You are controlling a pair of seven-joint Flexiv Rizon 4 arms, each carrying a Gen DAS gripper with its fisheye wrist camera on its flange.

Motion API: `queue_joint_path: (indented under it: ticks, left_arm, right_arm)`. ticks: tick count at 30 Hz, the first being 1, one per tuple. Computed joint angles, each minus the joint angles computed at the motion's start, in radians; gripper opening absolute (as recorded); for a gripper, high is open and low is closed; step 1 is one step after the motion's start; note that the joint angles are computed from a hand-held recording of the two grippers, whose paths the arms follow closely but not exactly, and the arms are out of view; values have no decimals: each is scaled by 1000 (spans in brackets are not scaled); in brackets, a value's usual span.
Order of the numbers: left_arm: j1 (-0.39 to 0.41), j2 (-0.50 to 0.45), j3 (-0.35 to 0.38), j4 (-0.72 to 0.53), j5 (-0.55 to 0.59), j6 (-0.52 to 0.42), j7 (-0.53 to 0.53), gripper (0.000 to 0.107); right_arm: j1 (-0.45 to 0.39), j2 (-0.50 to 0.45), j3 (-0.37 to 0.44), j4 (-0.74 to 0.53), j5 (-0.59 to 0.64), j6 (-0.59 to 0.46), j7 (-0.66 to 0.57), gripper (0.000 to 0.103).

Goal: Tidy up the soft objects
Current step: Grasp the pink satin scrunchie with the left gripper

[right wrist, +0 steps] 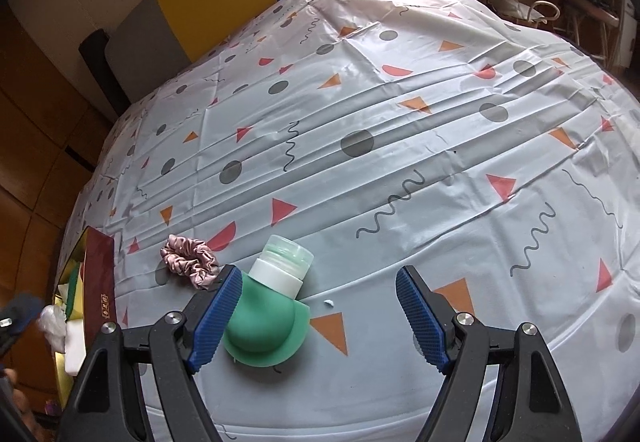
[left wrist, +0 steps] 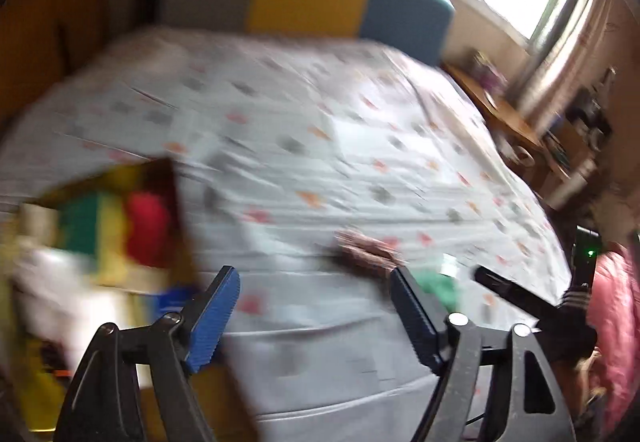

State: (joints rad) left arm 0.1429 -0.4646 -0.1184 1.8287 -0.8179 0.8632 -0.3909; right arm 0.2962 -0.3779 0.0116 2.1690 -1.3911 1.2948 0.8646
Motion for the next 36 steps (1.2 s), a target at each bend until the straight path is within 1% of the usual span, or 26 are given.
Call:
queue_joint_path:
  ticks: [1, 2, 3, 4, 6, 8, 9, 11, 14, 15, 16, 17, 18, 20, 21, 24, 26, 28, 29, 31, 32, 35, 36]
  left_arm:
    - [-17, -25, 5, -28, 41, -41, -52, 75]
    - [-44, -59, 21, -68, 105, -75, -138, 70]
    - [-66, -92, 35, -105, 161, -104, -214, 68]
    - [-81, -121, 40, -135, 200, -123, -271, 64]
    - [-109, -186, 52, -201, 266, -140, -391, 64]
    - [-118, -227, 50, -237, 294, -137, -479, 64]
    - [-120, -239, 43, -239, 300, -118, -504, 64]
    - [-121, -242, 23, -225, 302, -49, -520, 64]
    - [-130, -246, 5, -228, 339, -11, -514, 63]
    - [-139, -244, 6, -219, 362, 20, -502, 63]
    - [-147, -239, 8, -202, 388, 71, -477, 52]
    - [-147, -233, 0, -185, 407, 116, -439, 29]
    - [-138, -231, -17, -175, 409, 135, -407, 23]
    - [-103, -224, -41, -158, 393, 135, -355, 19]
    - [-95, -218, -42, -150, 388, 133, -343, 18]
    - [-43, -173, -74, -87, 336, 150, -249, 17]
    - [-11, -133, -99, -23, 287, 195, -168, 17]
    - [18, -93, -128, 39, 224, 239, -79, 17]
    - [36, -70, -154, 80, 176, 273, -17, 16]
    - [74, -22, -207, 151, 60, 332, 121, 14]
    - [91, 2, -232, 182, -3, 353, 188, 14]
    - [125, 69, -278, 248, -180, 371, 354, 13]
    - [113, 66, -285, 246, -219, 388, 382, 13]
  right_arm:
    - [-2, 4, -6, 2, -23, 8, 22, 80]
    - [-6, 6, -8, 2, -43, 12, 40, 80]
    - [-11, 7, -9, 1, -64, 17, 58, 80]
    - [-19, 9, -8, 0, -86, 23, 76, 80]
    - [-37, 10, -5, -3, -136, 36, 121, 80]
    - [-62, 12, 4, -7, -192, 49, 176, 80]
    - [-76, 11, 9, -12, -224, 57, 206, 80]
    - [-102, 5, 25, -21, -260, 66, 236, 81]
    - [-125, -8, 47, -33, -274, 71, 241, 81]
    - [-125, -11, 53, -33, -254, 65, 220, 81]
    - [-121, -12, 56, -30, -226, 57, 196, 81]
    - [-115, -11, 57, -25, -198, 49, 172, 81]
    - [-110, -11, 54, -22, -186, 48, 164, 81]
    - [-107, -13, 44, -20, -190, 58, 173, 81]
    - [-105, -17, 43, -21, -184, 61, 167, 81]
    - [-90, -27, 38, -26, -143, 61, 117, 81]
    - [-81, -40, 29, -39, -143, 73, 99, 81]
    - [-71, -62, 25, -58, -121, 89, 55, 81]
    - [-66, -75, 20, -70, -117, 104, 40, 81]
    - [-54, -102, 11, -96, -111, 136, 6, 85]
    - [-43, -113, 12, -107, -82, 136, -36, 89]
    - [4, -140, 22, -133, 55, 93, -204, 90]
    - [17, -151, 36, -143, 119, 65, -275, 90]
